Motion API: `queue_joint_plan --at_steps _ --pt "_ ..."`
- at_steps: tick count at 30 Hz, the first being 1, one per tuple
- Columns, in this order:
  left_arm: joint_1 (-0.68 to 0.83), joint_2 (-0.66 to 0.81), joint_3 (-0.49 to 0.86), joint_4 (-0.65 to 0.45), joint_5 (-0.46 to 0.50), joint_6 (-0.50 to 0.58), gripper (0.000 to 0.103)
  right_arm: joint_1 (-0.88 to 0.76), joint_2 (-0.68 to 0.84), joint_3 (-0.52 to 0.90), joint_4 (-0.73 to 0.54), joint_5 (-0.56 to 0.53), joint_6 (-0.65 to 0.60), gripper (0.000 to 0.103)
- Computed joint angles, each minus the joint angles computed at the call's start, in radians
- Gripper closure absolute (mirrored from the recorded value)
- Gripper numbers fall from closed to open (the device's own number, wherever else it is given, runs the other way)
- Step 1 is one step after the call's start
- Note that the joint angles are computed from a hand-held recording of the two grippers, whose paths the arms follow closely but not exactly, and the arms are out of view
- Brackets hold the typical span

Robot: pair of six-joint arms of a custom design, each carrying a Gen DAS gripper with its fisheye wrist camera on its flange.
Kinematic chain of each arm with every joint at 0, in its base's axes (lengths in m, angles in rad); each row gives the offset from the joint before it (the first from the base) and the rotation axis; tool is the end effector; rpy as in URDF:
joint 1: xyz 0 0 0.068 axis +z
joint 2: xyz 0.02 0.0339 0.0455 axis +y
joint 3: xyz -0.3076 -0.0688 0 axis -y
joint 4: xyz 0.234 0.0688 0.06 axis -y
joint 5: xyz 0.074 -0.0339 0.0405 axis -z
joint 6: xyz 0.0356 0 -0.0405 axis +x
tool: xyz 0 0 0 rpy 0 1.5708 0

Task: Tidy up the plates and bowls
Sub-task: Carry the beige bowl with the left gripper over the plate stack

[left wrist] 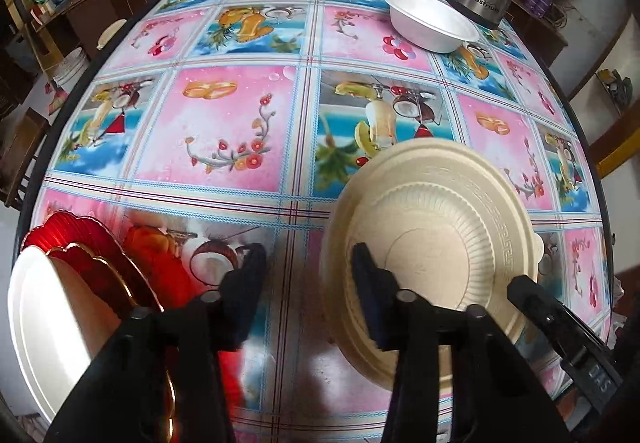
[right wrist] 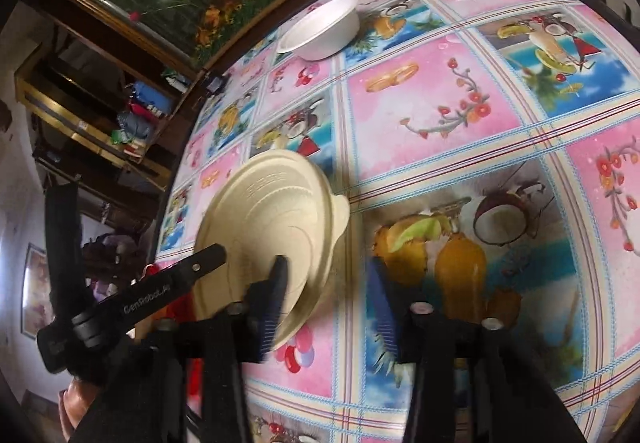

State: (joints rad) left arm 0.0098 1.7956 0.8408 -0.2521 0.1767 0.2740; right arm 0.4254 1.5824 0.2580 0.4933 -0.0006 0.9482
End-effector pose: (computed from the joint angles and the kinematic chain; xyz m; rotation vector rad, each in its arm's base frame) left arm 0.3116 -0.0032 0.1551 0.4070 2.7224 -0.1697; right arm 0.1937 0.0878 0.1278 0.6460 2.4159 0.6153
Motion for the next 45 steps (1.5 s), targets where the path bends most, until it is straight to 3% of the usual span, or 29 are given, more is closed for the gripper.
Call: queue_joint_plan --at_steps 5,9,22,31,38,45 --pt "-0.003 0.008 -0.001 -0.013 0.034 0.017 0.083 0.008 0.008 0.013 -0.001 0.012 0.008 0.089" --pt "-0.015 -0.001 -0.019 0.002 0.035 0.023 0.091 0.030 -0.008 0.033 -0.044 0.051 0.014 0.090" --pt "0.027 -0.124 -0.060 -0.004 0.087 0.073 0.092 0.082 -0.115 0.058 -0.155 0.125 0.026 0.091" --pt "0.231 -0.335 -0.049 -0.081 0.246 0.181 0.091 0.224 -0.201 0.168 -0.284 0.236 0.035 0.091" --pt "0.476 -0.358 0.003 -0.106 0.365 0.289 0.091 0.356 -0.117 0.344 -0.320 0.295 0.009 0.092" --pt "0.652 -0.253 0.055 -0.083 0.381 0.361 0.091 0.460 0.053 0.538 -0.356 0.295 -0.036 0.091"
